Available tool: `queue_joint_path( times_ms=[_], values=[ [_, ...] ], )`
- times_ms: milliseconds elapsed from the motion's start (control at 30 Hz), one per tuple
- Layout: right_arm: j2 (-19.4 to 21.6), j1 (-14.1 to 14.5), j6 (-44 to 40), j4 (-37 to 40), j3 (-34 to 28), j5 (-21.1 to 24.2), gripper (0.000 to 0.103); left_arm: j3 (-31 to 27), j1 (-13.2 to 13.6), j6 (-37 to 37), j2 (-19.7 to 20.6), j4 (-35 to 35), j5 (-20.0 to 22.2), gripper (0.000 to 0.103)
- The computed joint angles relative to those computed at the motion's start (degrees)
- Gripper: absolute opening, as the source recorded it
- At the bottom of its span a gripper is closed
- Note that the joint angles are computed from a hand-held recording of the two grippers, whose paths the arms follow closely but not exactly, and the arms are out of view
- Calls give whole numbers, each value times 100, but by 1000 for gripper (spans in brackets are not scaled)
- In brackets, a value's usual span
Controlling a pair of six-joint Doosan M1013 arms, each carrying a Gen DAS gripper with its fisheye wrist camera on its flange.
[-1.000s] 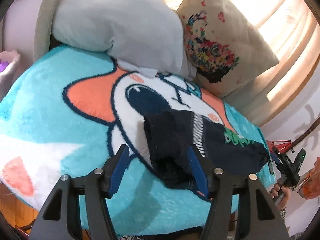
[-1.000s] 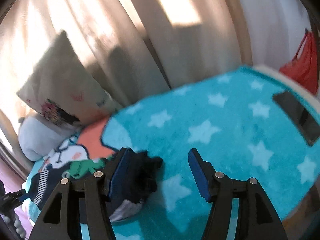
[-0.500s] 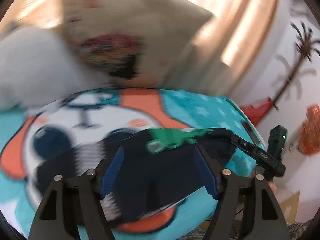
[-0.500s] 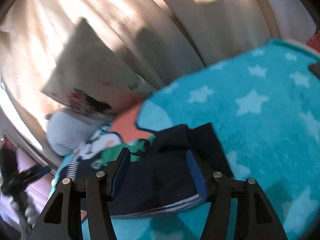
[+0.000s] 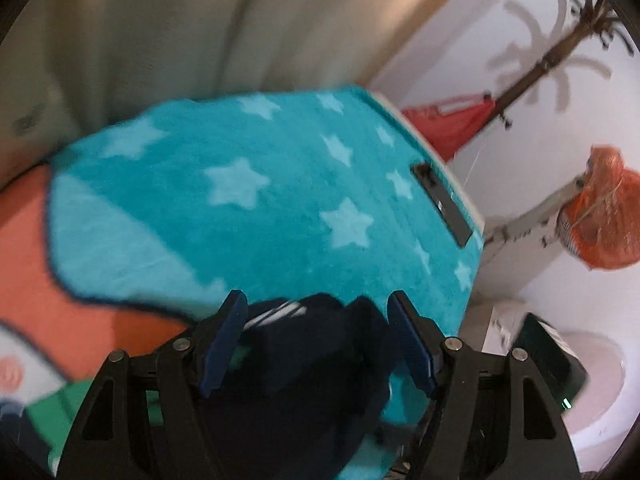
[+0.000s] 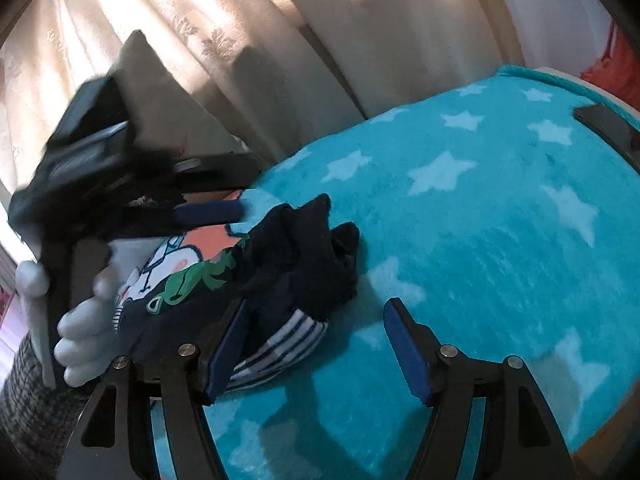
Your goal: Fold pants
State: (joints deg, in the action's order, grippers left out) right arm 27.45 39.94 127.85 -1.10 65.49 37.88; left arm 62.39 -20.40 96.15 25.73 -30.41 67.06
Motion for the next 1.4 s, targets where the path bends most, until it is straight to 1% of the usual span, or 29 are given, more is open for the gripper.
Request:
queue_joint_path(
  times_ms=[33, 133, 200, 233, 267, 300, 333, 400, 433, 533, 600, 633, 700, 800, 867, 900, 933, 967, 1000, 1033, 1067, 1100, 1133, 1200, 1233, 1267, 1300, 1333, 1400],
  values=[
    [21, 10, -49, -44, -31, 10, 73, -107, -58, -19, 88, 129, 83, 72],
    [78, 30, -184, -44, -103, 6, 74, -344, -134, 85, 303, 201, 432, 72],
    [117, 60, -213, -140, -152, -3, 73, -413, -148, 231, 374, 111, 595, 70],
    [138, 83, -249, -223, -181, -23, 68, -429, -155, 298, 388, 88, 648, 66],
    [156, 95, -264, -270, -205, -27, 62, -433, -181, 335, 384, 176, 669, 43],
    [175, 102, -269, -307, -233, -12, 44, -472, -202, 356, 402, 258, 745, 17],
    [211, 88, -340, -216, -293, 40, 32, -471, -204, 344, 392, 322, 785, 14],
    [206, 31, -514, 159, -284, -69, 28, -352, -193, 355, 272, 392, 579, 13],
    [190, 19, -587, 265, -271, -140, 26, -246, -149, 356, 171, 314, 451, 13],
    [188, 41, -998, 483, -341, -260, 26, 27, -64, 307, -100, 243, 62, 12],
    [228, 60, -1339, 738, -451, -276, 26, 370, 66, 287, -392, 86, -264, 12],
    [286, 72, -1666, 1019, -578, -249, 26, 507, 110, 262, -504, 72, -408, 12],
    [373, 105, -2050, 1312, -758, -182, 26, 945, 254, 130, -843, 136, -830, 12],
    [594, 161, -2795, 1949, -1131, 84, 29, 1525, 462, -225, -1231, 183, -1380, 13],
    [812, 200, -3178, 2372, -1465, 450, 40, 1851, 643, -425, -1404, -18, -1567, 15],
    [914, 203, -3373, 2615, -1600, 607, 50, 2002, 716, -557, -1491, -36, -1663, 17],
    [1033, 218, -3522, 2826, -1751, 802, 53, 2190, 768, -746, -1616, 63, -1828, 18],
    [1175, 242, -3569, 2930, -1947, 1033, 54, 2332, 788, -920, -1732, 193, -1947, 21],
    [1275, 262, -3580, 2944, -2085, 1190, 58, 2481, 813, -1082, -1853, 290, -2095, 26],
    [1359, 303, -3571, 2861, -2217, 1320, 58, 2617, 835, -1218, -1968, 356, -2233, 30],
    [1407, 359, -3522, 2658, -2322, 1407, 58, 2758, 847, -1446, -2101, 515, -2376, 39],
    [1409, 391, -3508, 2530, -2359, 1445, 58, 2875, 828, -1758, -2228, 812, -2501, 45],
    [1392, 402, -3574, 2532, -2374, 1462, 58, 2995, 796, -2064, -2366, 1165, -2636, 46],
    [1258, 370, -3718, 2692, -2257, 1300, 58, 3216, 698, -2669, -2639, 1987, -2870, 51],
    [1089, 369, -3690, 2556, -2050, 1043, 58, 3296, 669, -2917, -2738, 2317, -2945, 53],
    [1055, 372, -3551, 2334, -2045, 939, 58, 3363, 657, -3129, -2811, 2577, -3005, 57],
    [1011, 396, -3299, 1983, -2032, 867, 58, 3442, 640, -3391, -2894, 2865, -3080, 57],
    [1033, 438, -2818, 1333, -2161, 977, 58, 3508, 653, -3539, -2957, 2997, -3140, 57],
    [1136, 509, -2330, 513, -2404, 1328, 58, 3614, 743, -3531, -3048, 2866, -3222, 57]
  ],
)
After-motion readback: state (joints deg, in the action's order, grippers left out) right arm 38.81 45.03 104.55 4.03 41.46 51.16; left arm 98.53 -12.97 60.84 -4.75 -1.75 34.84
